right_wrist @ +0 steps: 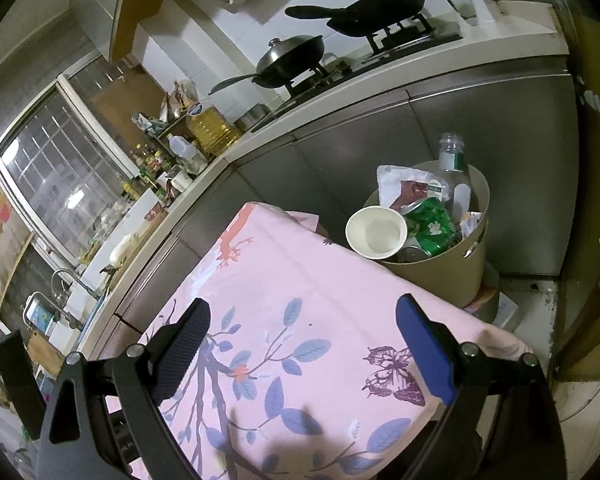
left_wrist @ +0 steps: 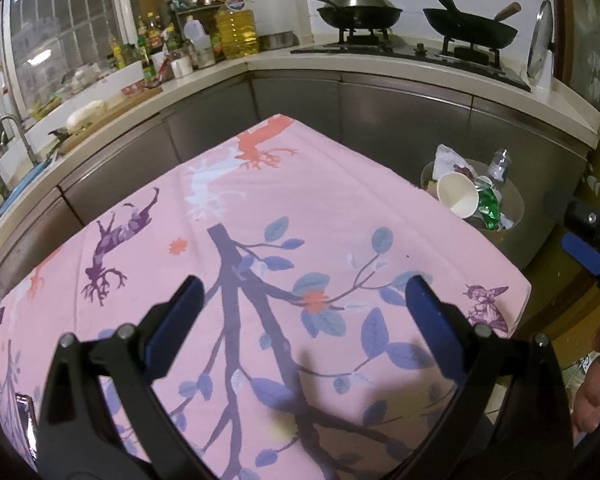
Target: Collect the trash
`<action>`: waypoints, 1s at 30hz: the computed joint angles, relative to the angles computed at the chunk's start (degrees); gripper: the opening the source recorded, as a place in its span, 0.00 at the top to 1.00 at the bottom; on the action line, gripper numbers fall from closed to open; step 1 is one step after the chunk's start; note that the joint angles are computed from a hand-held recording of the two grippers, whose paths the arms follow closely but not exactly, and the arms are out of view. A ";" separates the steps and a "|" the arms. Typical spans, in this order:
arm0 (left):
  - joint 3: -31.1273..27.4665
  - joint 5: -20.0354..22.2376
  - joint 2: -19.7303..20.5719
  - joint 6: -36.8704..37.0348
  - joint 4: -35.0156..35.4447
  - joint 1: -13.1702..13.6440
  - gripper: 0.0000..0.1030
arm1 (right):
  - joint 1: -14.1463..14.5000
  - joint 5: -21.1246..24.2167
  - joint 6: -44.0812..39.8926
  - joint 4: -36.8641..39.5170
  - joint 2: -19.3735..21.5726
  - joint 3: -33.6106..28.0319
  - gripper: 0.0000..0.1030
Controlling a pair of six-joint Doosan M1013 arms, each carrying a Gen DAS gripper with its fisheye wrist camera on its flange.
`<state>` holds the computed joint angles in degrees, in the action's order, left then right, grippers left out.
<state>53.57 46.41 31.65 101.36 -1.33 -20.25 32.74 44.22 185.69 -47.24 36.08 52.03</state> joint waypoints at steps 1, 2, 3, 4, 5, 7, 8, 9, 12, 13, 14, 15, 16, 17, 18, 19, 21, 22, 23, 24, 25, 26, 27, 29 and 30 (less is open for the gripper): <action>0.08 -0.18 -0.04 -0.09 -0.05 0.10 0.06 | 0.03 0.07 -0.48 0.23 0.20 -0.36 0.12; 0.18 -0.37 -0.11 -0.26 -0.05 0.19 0.06 | 0.04 0.05 -0.75 0.38 0.28 -0.53 0.12; 0.25 -0.49 -0.17 -0.44 -0.04 0.28 0.06 | 0.05 0.00 -1.06 0.56 0.42 -0.77 0.12; 0.25 -0.53 -0.17 -0.55 0.02 0.36 0.06 | 0.08 -0.03 -1.23 0.63 0.50 -0.92 0.12; 0.28 -0.58 -0.19 -0.70 0.13 0.41 0.06 | 0.09 -0.05 -1.46 0.73 0.59 -1.07 0.12; 0.24 -0.59 -0.15 -1.03 0.37 0.51 0.06 | 0.10 -0.02 -1.95 1.09 0.78 -1.47 0.12; 0.16 -0.49 -0.11 -1.20 0.45 0.56 0.06 | 0.08 0.00 -2.12 1.25 0.84 -1.59 0.12; 0.09 -0.39 -0.07 -1.40 0.51 0.59 0.06 | 0.06 -0.01 -2.28 1.40 0.89 -1.70 0.12; 0.13 -0.48 -0.09 -2.04 0.73 0.73 0.06 | 0.09 0.00 -2.83 1.59 1.06 -2.04 0.12; 0.27 -0.71 -0.17 -2.43 1.12 0.74 0.06 | 0.11 0.04 -2.97 1.65 1.12 -2.16 0.12; 0.38 -0.89 -0.24 -2.71 1.39 0.75 0.06 | 0.14 0.04 -3.08 1.72 1.16 -2.24 0.12; 0.50 -1.12 -0.31 -3.04 1.70 0.78 0.06 | 0.14 0.00 -3.23 1.86 1.20 -2.31 0.12; 0.54 -1.28 -0.34 -3.23 1.89 0.82 0.06 | 0.14 -0.06 -3.31 1.95 1.23 -2.31 0.12; 0.69 -1.55 -0.42 -3.51 2.19 0.85 0.06 | 0.14 -0.11 -3.46 2.17 1.28 -2.39 0.12; 0.79 -1.77 -0.47 -3.72 2.44 0.91 0.06 | 0.17 -0.14 -3.49 2.24 1.27 -2.38 0.12; 0.89 -1.90 -0.53 -3.98 2.68 0.92 0.06 | 0.17 -0.18 -3.76 2.50 1.32 -2.48 0.12; 0.87 -1.98 -0.53 -4.35 2.90 1.02 0.06 | 0.20 -0.18 -3.94 2.58 1.35 -2.53 0.12; 0.73 -1.81 -0.47 -4.43 2.76 1.07 0.06 | 0.22 -0.10 -3.72 2.28 1.31 -2.50 0.12; 0.56 -1.61 -0.39 -4.35 2.55 1.08 0.06 | 0.30 0.09 -3.31 1.94 1.41 -2.61 0.12; 0.52 -1.52 -0.37 -4.22 2.39 1.08 0.06 | 0.31 0.25 -2.84 1.55 1.40 -2.61 0.12; 0.66 -1.66 -0.45 -4.05 2.35 1.03 0.06 | 0.34 0.38 -2.20 1.03 1.31 -2.45 0.12; 0.83 -1.83 -0.55 -3.92 2.42 0.96 0.06 | 0.35 0.57 -1.47 0.45 1.21 -2.26 0.12; 0.99 -1.98 -0.63 -3.75 2.44 0.89 0.06 | 0.34 0.70 -0.81 -0.06 1.01 -1.94 0.12; 1.17 -2.14 -0.76 -3.18 2.11 0.77 0.06 | 0.24 0.81 0.54 -0.96 0.46 -1.06 0.12; 1.24 -2.13 -0.80 -2.81 1.75 0.74 0.06 | 0.18 0.81 1.24 -1.34 0.20 -0.60 0.12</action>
